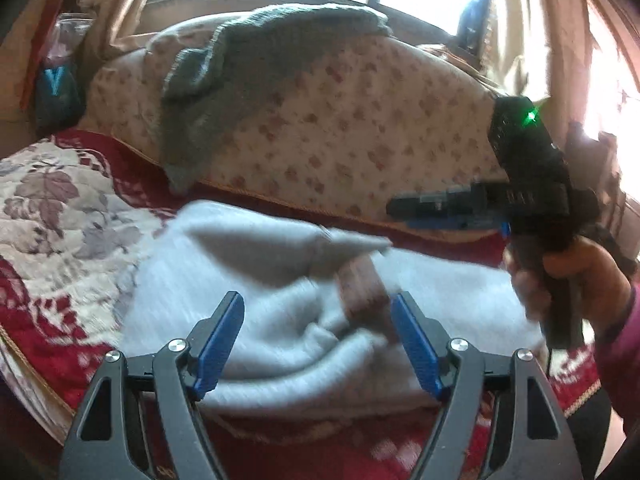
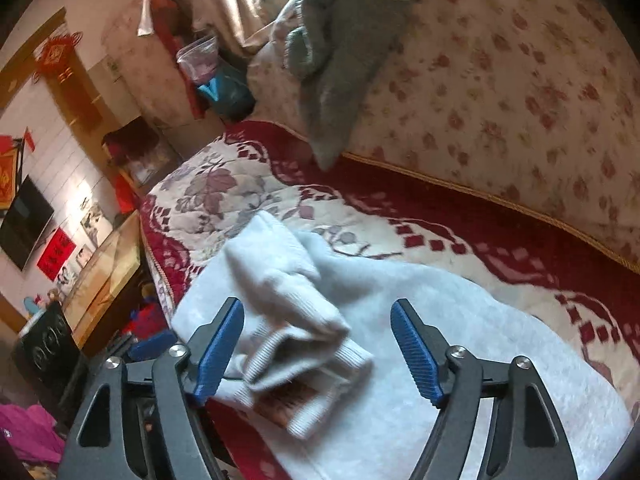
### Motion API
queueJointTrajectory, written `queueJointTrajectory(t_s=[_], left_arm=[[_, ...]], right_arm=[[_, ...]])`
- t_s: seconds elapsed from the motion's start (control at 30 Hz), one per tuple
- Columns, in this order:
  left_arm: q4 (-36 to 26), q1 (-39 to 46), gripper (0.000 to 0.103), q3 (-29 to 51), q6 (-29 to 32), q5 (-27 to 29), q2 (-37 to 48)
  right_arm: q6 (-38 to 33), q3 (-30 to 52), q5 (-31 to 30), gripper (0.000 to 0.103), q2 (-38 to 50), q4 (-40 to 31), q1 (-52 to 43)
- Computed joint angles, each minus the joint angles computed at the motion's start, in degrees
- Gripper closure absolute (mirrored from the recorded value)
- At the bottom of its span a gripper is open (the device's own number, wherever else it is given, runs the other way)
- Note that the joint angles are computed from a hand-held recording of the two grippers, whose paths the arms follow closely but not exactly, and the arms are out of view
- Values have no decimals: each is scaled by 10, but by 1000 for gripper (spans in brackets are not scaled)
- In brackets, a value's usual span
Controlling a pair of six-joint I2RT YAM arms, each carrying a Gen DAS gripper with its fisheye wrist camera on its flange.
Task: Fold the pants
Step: 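Fold the waistband over onto the pants with both grippers and release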
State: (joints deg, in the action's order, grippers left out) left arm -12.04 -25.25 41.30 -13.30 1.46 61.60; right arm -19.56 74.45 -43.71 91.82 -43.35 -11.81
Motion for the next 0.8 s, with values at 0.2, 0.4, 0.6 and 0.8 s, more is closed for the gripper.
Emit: queueJointTrajectory(t_s=[0.2, 0.4, 0.6, 0.8], left_arm=[[22, 14, 27, 54, -15, 22, 119], [54, -4, 27, 34, -22, -3, 165], [109, -34, 26, -1, -3, -51, 169], [88, -30, 26, -5, -9, -43, 135]], right_arm=[[61, 34, 76, 22, 49, 48, 80], [57, 44, 186, 22, 108, 83, 123], [86, -17, 181, 15, 127, 174, 109], [111, -7, 145, 12, 106, 134, 90]])
